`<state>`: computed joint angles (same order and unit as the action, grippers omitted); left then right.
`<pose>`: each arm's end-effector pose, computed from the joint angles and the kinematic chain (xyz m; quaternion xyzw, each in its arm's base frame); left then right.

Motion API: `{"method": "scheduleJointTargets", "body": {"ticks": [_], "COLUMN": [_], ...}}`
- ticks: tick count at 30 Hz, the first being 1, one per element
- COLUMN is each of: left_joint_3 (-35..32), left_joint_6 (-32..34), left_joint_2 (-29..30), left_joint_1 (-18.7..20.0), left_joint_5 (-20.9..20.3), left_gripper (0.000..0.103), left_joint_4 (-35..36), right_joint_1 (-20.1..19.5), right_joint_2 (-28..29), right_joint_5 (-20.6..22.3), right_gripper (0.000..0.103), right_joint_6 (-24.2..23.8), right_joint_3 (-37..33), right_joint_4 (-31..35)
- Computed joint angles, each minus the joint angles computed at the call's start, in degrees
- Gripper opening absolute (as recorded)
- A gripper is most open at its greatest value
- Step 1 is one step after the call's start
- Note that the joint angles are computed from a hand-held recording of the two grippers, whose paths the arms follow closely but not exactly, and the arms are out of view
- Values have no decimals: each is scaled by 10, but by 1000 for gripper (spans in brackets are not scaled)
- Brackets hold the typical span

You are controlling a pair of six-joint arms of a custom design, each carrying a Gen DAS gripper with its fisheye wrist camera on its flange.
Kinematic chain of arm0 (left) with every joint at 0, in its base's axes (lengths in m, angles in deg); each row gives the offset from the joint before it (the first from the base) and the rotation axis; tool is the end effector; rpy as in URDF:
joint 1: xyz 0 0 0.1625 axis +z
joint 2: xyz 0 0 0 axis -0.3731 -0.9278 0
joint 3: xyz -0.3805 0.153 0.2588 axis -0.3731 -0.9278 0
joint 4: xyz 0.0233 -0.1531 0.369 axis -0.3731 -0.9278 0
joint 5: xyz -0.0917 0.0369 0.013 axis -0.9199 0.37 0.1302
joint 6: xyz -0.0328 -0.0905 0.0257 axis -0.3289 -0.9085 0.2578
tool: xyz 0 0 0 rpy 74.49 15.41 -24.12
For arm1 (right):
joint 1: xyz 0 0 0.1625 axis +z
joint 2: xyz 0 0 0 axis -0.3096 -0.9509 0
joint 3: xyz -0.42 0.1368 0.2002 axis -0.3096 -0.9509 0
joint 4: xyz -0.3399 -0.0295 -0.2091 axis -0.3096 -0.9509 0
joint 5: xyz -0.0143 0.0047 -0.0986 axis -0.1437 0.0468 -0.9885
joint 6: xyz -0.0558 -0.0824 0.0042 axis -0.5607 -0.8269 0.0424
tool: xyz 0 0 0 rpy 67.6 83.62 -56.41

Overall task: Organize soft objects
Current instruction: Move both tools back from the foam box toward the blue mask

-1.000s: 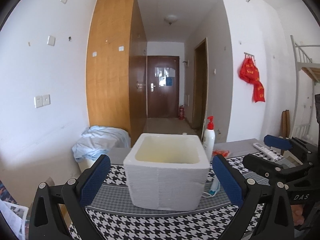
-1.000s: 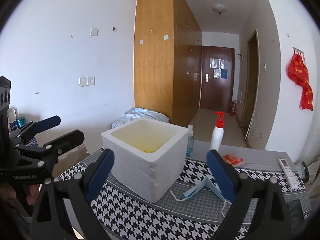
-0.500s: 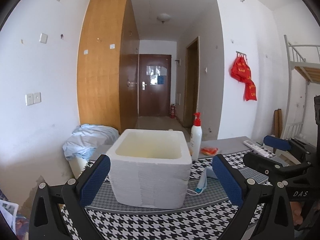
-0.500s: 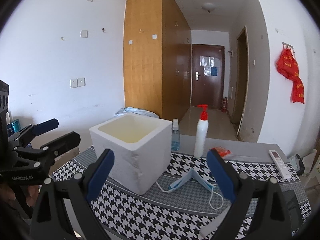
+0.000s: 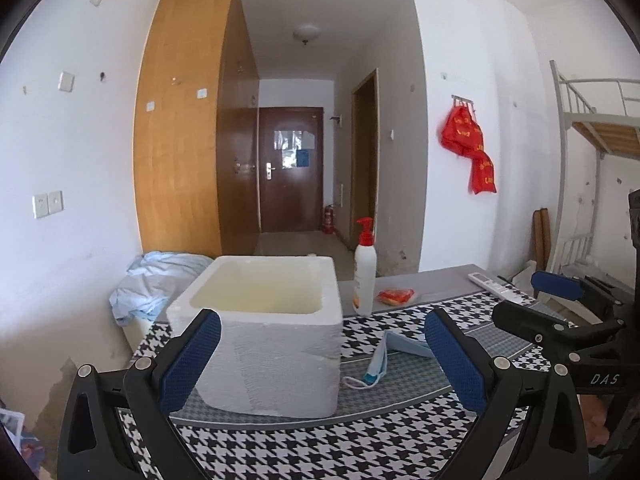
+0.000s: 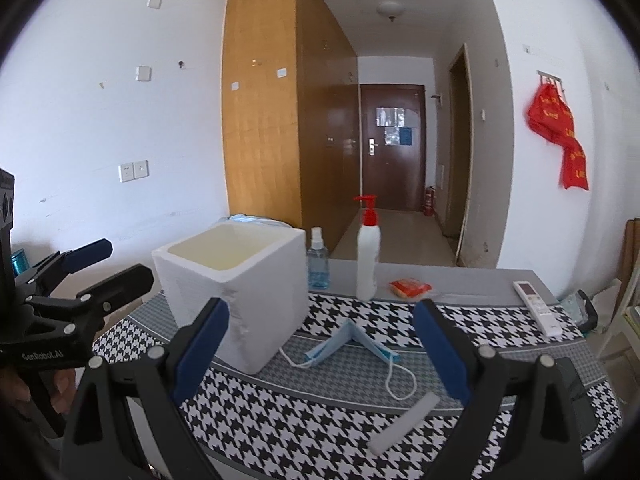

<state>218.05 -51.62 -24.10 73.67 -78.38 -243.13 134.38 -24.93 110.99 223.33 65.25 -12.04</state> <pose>-0.0986 -0.4129 0.2235 0.3908 0.7699 -0.4749 0.1702 0.2702 -0.3813 0.0470 0.2193 -0.7650 0.5317 0.2897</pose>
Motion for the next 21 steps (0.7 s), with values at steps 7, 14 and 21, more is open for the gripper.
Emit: {"method": "scheduleJointTargets", "body": {"ticks": [7, 14, 21], "left_joint_3": [-2, -10, -15], "left_joint_6": [-6, -14, -19], "left_joint_2": [18, 35, 42], "left_joint_1": [-4, -13, -15], "left_joint_5": [-6, -4, -20], "left_gripper": [102, 102, 102], "left_joint_4": [9, 24, 42], "right_joint_1": [-10, -18, -28], "right_joint_2": [-9, -20, -29], "right_joint_5": [9, 16, 25], "right_gripper": [96, 96, 96], "right_joint_6": [6, 6, 13], "right_joint_3": [19, 40, 54], "right_joint_4": [-16, -38, -46]}}
